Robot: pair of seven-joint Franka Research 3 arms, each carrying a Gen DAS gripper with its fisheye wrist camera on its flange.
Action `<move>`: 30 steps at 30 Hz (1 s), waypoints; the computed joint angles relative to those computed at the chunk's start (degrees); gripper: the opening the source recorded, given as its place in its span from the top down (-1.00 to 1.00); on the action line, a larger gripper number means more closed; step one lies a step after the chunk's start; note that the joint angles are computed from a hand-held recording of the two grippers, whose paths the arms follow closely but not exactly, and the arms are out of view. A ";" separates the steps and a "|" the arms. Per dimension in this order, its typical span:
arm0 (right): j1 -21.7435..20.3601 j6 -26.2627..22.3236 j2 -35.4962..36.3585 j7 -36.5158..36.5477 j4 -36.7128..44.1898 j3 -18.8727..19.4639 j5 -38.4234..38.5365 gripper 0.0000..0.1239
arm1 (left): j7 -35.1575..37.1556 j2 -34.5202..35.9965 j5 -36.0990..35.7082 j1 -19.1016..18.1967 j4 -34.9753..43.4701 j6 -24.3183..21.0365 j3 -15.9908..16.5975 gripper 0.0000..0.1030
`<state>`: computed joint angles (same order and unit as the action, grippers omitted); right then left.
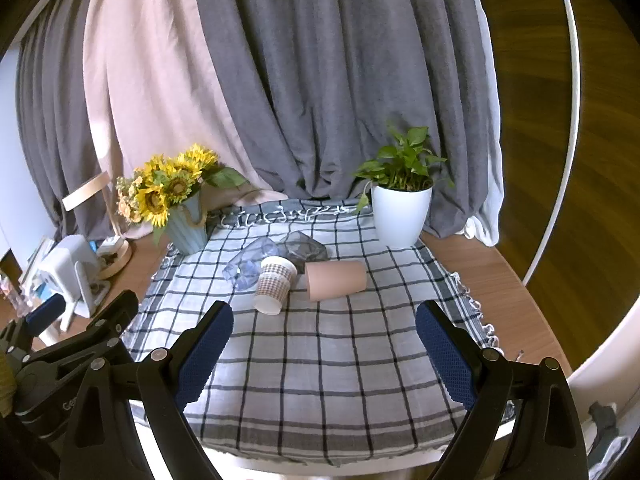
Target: Flip cup upside down
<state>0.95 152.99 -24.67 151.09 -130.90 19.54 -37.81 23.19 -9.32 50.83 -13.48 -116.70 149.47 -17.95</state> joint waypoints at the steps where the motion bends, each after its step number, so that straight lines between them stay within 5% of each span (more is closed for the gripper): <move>1: 0.07 -0.01 0.02 -0.08 0.01 -0.05 0.04 -0.50 | 0.14 -0.01 -0.15 -0.01 -0.03 0.09 0.07 -1.00; 30: 0.58 -0.63 1.69 1.33 0.99 -0.64 -1.57 -0.50 | 3.21 2.93 -1.79 -0.60 2.61 0.99 0.98 -1.00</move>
